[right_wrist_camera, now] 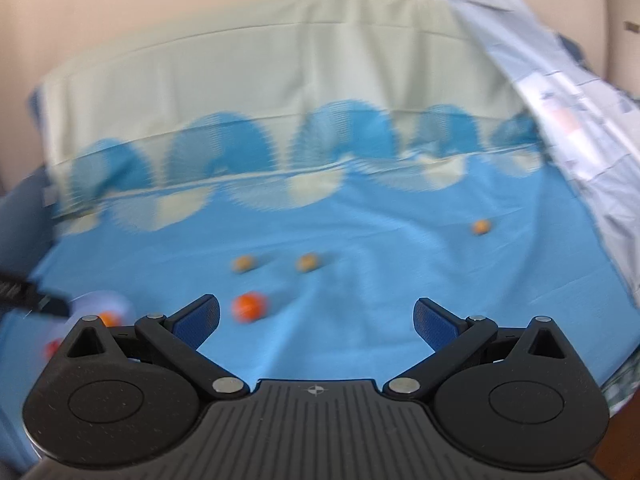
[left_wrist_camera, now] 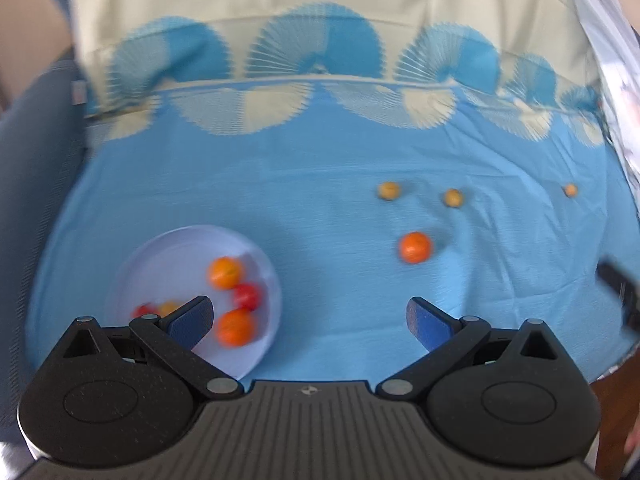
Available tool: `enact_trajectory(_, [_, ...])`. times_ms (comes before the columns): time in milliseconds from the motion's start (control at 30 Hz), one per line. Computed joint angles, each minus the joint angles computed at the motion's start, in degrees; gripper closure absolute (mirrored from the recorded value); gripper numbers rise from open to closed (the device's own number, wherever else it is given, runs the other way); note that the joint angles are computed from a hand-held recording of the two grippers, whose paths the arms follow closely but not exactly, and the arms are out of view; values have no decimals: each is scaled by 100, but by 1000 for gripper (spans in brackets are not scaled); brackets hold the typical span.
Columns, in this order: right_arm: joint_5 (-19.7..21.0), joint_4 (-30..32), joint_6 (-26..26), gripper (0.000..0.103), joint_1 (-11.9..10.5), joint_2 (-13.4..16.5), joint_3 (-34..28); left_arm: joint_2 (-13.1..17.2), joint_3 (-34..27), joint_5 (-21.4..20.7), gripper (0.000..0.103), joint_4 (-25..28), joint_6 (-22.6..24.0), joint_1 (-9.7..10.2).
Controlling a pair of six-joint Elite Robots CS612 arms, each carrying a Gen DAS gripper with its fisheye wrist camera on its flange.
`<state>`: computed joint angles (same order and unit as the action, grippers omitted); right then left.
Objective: Organize fruits
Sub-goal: 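Grasp a mandarin with the left tool while the right tool grasps a small yellow fruit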
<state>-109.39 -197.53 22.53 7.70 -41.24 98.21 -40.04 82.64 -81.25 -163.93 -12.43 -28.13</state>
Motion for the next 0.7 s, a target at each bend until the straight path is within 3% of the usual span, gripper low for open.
enact_trajectory(100, [-424,31,66,1,-336,342,-384,436,-631,-136,0,335,85,-63])
enact_trajectory(200, [-529,314,241,1,-718,766,-945,887,-1264,-100,0,666,167,-129])
enact_trajectory(333, [-307,946,506,1,-1138,1337,-1762,1391,-1944,44,0,942,383,-189])
enact_trajectory(433, [-51,1526,857,5,-1338,1691,-2287,1717,-2433,7,0,1298,449,-190])
enact_trajectory(500, [-103,1818,902,8,-1396,1889,-2554,1889,-2687,-7,0,1490,498,-191])
enact_trajectory(600, [-404,1769,511,12,-1375,2165,-2860,1994,-2821,-183,0,1532,616,-182])
enact_trajectory(633, [-452,1645,232,24,-1359,2218,-2908,2001,-2802,-142,3,1456,649,-199])
enact_trajectory(667, [-373,1417,10,38,-1358,2222,-2873,1970,-2689,-218,18,1203,687,-200])
enact_trajectory(700, [-349,1355,-133,74,-1341,2220,-2863,1937,-2620,-449,47,1106,718,-174])
